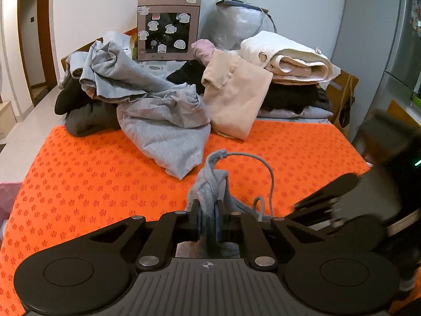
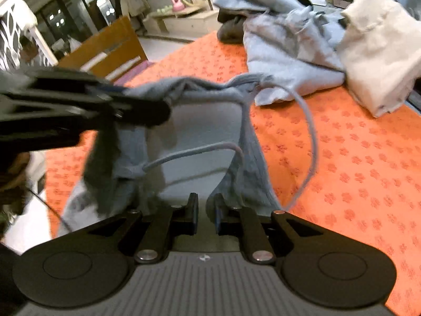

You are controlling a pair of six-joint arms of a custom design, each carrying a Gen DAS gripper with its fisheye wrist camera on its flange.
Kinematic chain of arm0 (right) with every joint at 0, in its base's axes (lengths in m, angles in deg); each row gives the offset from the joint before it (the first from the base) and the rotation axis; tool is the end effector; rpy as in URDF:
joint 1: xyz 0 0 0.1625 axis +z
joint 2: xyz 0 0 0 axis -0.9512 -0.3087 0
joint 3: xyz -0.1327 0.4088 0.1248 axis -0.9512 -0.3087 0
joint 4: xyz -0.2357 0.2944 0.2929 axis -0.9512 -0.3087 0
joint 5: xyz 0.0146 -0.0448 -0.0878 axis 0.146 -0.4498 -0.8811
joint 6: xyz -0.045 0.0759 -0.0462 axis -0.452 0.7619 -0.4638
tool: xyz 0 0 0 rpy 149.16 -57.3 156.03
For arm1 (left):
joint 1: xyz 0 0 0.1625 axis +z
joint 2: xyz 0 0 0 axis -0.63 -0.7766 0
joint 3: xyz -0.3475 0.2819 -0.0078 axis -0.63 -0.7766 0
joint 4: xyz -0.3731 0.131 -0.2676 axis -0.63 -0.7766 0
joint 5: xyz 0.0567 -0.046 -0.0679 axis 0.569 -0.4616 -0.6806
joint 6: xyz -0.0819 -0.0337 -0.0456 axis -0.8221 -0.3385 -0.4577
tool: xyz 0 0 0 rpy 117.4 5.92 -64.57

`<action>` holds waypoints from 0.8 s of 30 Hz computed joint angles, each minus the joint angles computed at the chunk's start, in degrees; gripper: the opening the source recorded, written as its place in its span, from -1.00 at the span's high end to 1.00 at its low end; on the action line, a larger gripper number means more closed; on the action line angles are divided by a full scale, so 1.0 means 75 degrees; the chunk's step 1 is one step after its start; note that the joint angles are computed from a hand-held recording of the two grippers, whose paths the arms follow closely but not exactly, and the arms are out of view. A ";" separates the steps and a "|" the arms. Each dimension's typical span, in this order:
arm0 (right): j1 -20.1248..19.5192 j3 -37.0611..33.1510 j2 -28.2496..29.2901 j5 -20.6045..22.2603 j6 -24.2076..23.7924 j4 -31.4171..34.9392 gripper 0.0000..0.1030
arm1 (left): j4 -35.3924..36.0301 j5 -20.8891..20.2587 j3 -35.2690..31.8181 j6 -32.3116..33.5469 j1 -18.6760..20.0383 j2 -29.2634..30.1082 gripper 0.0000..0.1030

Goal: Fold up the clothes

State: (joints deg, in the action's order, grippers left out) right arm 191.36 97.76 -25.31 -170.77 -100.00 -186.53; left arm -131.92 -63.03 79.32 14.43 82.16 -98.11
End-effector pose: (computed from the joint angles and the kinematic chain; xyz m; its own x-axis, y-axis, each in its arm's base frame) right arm 0.5116 -0.6451 0.1046 -0.4452 -0.8954 -0.0119 -0.8930 0.4429 0.0794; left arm -0.2044 -0.4983 0.4567 -0.7494 -0.2239 -0.6231 0.3659 0.6443 -0.6716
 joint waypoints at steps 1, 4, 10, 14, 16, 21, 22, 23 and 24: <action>-0.0029 0.0093 -0.0148 -0.0004 0.0034 -0.0013 0.65 | -0.0006 0.0016 0.0021 0.0016 -0.0026 0.0002 0.76; -0.0140 0.0411 -0.0629 -0.0120 0.0185 -0.0063 0.58 | -0.0075 0.0092 0.0099 0.0226 -0.0131 0.0031 0.76; -0.0331 0.0841 -0.1362 -0.0290 0.0729 -0.0195 0.57 | -0.0217 0.0342 0.0278 0.0676 -0.0381 0.0208 0.76; -0.0355 0.0848 -0.1444 0.0178 0.1559 -0.0661 0.42 | -0.0131 0.0729 0.0464 0.0905 -0.0597 0.0381 0.76; -0.0335 0.0706 -0.1328 0.0572 0.1933 -0.0797 0.35 | -0.0039 0.0899 0.0558 0.0948 -0.0693 0.0441 0.76; -0.0263 -0.0123 -0.0676 0.1261 0.2683 -0.0312 0.04 | -0.0010 0.1257 0.0810 0.1065 -0.0880 0.0559 0.76; -0.0249 -0.0373 -0.0480 0.1345 0.2847 -0.0058 0.00 | -0.0064 0.1272 0.0853 0.1086 -0.0900 0.0572 0.75; -0.0240 -0.0630 -0.0277 0.1422 0.3011 0.0217 -0.02 | -0.0166 0.1296 0.0901 0.1135 -0.0920 0.0587 0.75; -0.0244 -0.0869 -0.0074 0.1434 0.3187 0.0515 -0.03 | -0.0325 0.1332 0.0960 0.1221 -0.0940 0.0604 0.75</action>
State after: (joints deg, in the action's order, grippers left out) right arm 189.53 91.25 -25.87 -160.01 -76.09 -182.67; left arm -134.36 -53.03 86.52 23.59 75.11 -93.58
